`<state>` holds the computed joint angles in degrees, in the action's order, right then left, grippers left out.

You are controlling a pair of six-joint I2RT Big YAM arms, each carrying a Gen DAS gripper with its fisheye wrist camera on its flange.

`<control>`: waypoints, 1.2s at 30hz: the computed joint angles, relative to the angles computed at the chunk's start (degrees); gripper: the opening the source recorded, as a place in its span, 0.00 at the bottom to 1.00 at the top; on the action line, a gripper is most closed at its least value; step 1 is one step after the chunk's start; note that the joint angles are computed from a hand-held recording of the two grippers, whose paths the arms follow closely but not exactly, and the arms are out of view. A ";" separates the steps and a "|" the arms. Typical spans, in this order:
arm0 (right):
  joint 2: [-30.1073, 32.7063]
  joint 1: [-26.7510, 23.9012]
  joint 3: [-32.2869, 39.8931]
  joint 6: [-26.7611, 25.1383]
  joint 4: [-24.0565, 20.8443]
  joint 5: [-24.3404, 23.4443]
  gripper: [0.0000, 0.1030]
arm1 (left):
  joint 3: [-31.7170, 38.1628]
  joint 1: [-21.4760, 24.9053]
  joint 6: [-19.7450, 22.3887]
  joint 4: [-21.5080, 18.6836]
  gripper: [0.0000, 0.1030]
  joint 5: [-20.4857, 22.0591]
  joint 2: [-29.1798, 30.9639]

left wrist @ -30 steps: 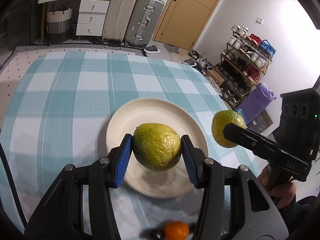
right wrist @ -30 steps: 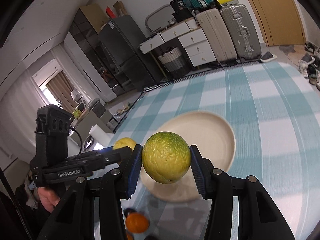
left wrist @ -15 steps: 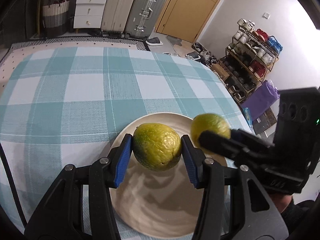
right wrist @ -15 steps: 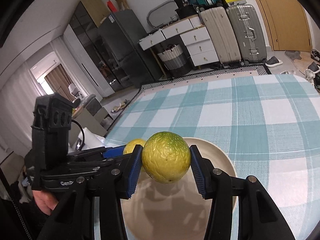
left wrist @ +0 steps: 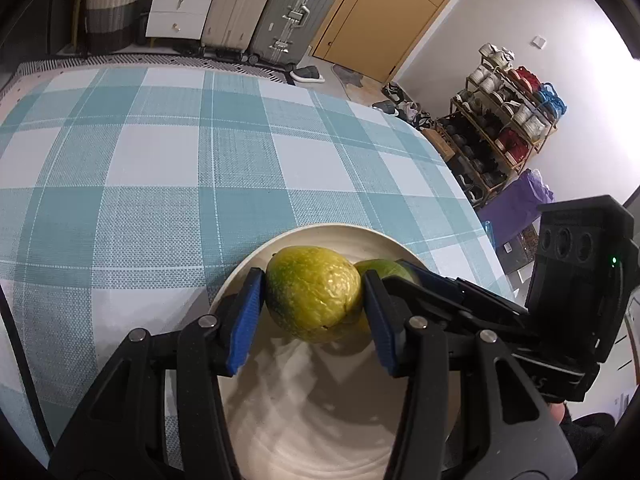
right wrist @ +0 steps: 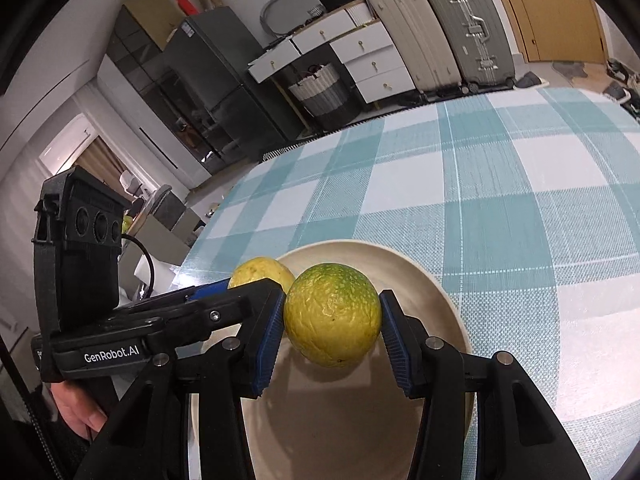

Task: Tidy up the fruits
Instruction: 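Carry both yellow-green citrus onto the cream plate and open both grippers, then move both tools back toward the remaining fruits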

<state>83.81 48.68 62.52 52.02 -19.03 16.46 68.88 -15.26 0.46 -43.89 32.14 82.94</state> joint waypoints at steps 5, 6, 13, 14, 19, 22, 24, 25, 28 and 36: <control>-0.43 0.35 -0.27 0.43 1.37 1.40 0.64 | -0.77 0.26 -0.43 2.01 0.63 -0.76 -1.96; -0.75 0.54 -0.42 0.28 1.78 1.82 0.70 | -0.95 0.49 -0.55 2.17 0.65 -0.80 -2.55; -4.60 2.57 -1.07 0.79 -0.02 7.98 0.83 | -2.79 2.38 -1.59 1.39 0.71 -1.43 -7.24; -5.26 3.09 -1.21 0.74 -0.45 9.12 0.83 | -3.30 2.77 -1.48 1.12 0.73 -1.42 -8.21; -8.01 6.03 -1.43 1.85 -4.39 14.61 0.90 | -6.03 3.97 -0.91 0.37 0.78 -3.92 -13.60; -9.08 8.11 -1.34 2.53 -6.70 17.81 0.95 | -7.79 4.64 -0.24 -0.34 0.78 -5.06 -17.31; -9.61 9.52 -1.28 2.60 -7.73 19.44 0.97 | -8.67 4.92 0.16 -1.09 0.79 -5.61 -19.44; -9.72 10.43 -0.96 2.83 -8.80 20.73 0.97 | -9.14 5.01 0.40 -1.47 0.80 -6.04 -20.60; -9.97 12.79 -0.27 2.49 -10.78 23.56 0.98 | -10.29 4.83 1.46 -2.87 0.81 -7.31 -23.93; -9.71 19.60 1.75 3.40 -15.69 32.05 1.00 | -14.27 3.20 2.90 -4.79 0.93 -10.73 -34.10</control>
<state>74.10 68.28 64.27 55.41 -34.72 48.51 54.61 -12.06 3.36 -48.67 21.41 48.83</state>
